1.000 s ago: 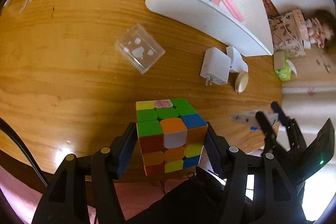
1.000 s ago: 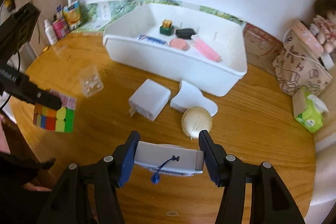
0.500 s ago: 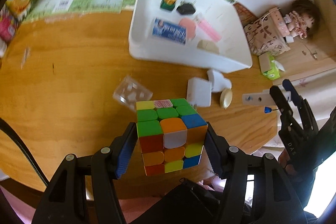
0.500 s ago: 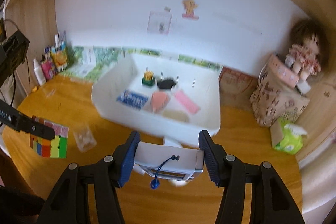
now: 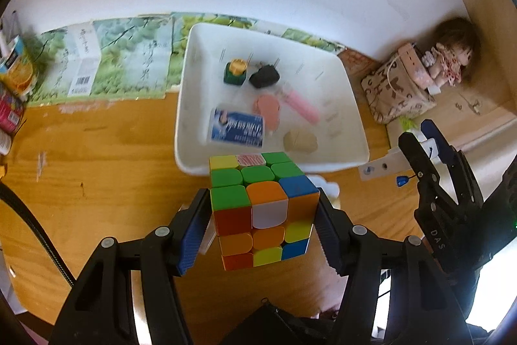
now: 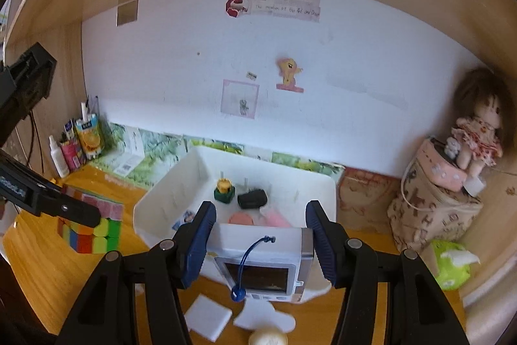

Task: Organize rigid objects
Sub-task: 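Lift the Rubik's cube with left tool while right tool carries the lens toy over the bin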

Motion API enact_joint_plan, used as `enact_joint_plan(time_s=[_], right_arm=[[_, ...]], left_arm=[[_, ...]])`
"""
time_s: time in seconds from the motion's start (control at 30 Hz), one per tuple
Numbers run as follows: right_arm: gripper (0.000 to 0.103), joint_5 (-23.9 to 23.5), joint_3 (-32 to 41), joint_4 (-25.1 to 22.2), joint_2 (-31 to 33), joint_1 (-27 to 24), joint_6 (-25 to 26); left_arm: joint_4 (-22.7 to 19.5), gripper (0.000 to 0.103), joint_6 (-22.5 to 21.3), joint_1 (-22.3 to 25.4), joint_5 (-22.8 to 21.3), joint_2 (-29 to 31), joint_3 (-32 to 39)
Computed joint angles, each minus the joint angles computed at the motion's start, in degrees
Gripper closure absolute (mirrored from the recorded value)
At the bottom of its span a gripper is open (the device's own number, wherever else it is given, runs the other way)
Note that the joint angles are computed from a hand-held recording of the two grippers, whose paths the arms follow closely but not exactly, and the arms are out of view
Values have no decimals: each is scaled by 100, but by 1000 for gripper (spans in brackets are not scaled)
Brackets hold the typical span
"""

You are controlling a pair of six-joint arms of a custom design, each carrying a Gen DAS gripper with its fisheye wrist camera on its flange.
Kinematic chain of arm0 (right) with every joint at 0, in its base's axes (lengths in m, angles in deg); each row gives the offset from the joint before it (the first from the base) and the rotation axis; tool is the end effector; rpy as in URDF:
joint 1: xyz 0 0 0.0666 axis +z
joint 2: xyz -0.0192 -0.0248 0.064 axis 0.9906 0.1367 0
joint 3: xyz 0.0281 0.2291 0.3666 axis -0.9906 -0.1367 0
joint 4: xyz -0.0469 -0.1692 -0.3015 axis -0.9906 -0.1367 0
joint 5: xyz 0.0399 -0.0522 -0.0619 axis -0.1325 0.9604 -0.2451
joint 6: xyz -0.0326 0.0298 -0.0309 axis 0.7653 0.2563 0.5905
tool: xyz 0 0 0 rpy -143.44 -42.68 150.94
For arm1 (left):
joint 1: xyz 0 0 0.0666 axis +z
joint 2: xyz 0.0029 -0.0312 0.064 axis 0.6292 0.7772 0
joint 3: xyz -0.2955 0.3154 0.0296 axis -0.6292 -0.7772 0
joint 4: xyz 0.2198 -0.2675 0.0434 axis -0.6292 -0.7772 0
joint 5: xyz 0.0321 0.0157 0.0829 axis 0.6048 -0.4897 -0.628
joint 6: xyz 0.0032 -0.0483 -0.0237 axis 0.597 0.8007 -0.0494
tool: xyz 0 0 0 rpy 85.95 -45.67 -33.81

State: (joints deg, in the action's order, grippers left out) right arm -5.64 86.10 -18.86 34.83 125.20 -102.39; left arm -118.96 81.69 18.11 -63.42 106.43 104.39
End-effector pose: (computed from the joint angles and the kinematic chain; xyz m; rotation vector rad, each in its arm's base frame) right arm 0.3509 0.2917 0.4283 0.1018 2.0644 -0.2122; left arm 0.5073 -0.2089 0.4639 0.6757 2.7091 -0.6362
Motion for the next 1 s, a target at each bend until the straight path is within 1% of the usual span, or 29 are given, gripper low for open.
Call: enact_joint_plan(time_s=[0.17, 0.2, 0.27, 0.37, 0.4, 0.47, 0.57, 0.67, 0.73, 0.87, 1.0], right_arm=[[45, -281, -80, 575, 32, -336, 404], [45, -329, -121, 725, 32, -395, 487], [45, -448, -270, 1173, 8, -534, 740], [45, -582, -407, 1574, 8, -709, 902], [45, -636, -448, 1691, 13, -772, 945], [45, -751, -512, 1880, 42, -900, 983], [45, -934, -564, 2014, 114, -1059, 1028], [45, -1182, -625, 2147, 185, -1197, 998], [45, -1346, -607, 2088, 249, -1274, 977], [45, -1526, -586, 2045, 326, -1368, 960], [45, -1588, -547, 1985, 391, -1399, 909]], left_arm=[[48, 38, 203, -122, 5, 378, 465], [84, 38, 254, -137, 88, 464, 559], [191, 38, 350, -152, 272, 566, 652], [384, 38, 459, -199, 412, 738, 797], [378, 38, 491, -216, 413, 804, 870], [226, 38, 577, -252, 409, 1023, 1124], [182, 38, 704, -283, 434, 1228, 1314], [155, 38, 788, -326, 259, 1374, 1442], [129, 38, 842, -342, 183, 1442, 1484], [62, 37, 901, -348, 92, 1520, 1517], [10, 37, 952, -326, 60, 1544, 1537]])
